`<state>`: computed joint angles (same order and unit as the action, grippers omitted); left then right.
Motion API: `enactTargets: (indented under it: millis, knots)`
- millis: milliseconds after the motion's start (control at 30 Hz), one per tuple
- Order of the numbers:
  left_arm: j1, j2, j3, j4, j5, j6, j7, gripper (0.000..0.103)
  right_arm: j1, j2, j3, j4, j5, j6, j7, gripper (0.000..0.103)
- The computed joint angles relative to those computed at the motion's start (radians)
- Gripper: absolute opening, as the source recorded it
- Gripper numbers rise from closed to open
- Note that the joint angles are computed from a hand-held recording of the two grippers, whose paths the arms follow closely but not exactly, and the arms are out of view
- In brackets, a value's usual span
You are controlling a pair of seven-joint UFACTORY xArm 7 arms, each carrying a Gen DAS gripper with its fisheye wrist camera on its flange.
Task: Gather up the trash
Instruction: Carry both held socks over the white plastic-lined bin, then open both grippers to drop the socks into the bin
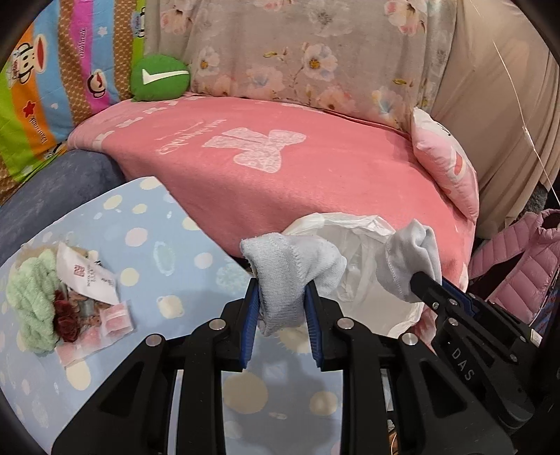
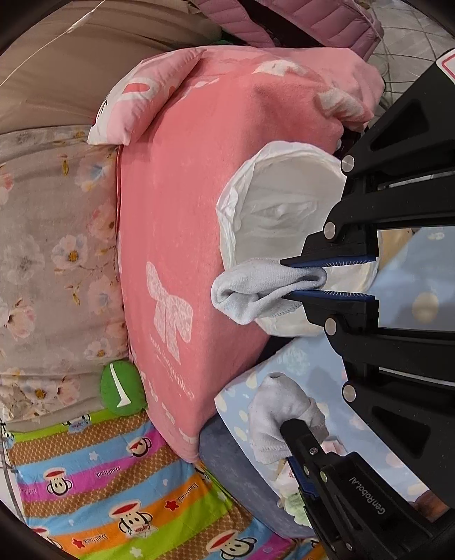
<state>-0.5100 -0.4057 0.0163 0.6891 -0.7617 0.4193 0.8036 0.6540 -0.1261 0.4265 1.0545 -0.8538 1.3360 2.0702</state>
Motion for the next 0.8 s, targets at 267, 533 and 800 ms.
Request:
enactTargets:
  millis: [267,533,800]
  knots:
    - [-0.048,0.111,-0.064,0.067,-0.037,-0.016,0.006,0.025,-0.05,-0.131,0.002,-0.16,0.072,-0.053,0.024,0.011]
    - [-0.031,0.203,-0.127,0.134,-0.065,-0.051,0.0,0.053,-0.121,-0.195,0.017,-0.235,0.103,-0.11,0.012,0.013]
    - [-0.011,0.218,-0.133,0.143,-0.032,-0.129,-0.036,0.072,-0.159,-0.17,0.039,-0.211,0.059,-0.109,0.018,0.048]
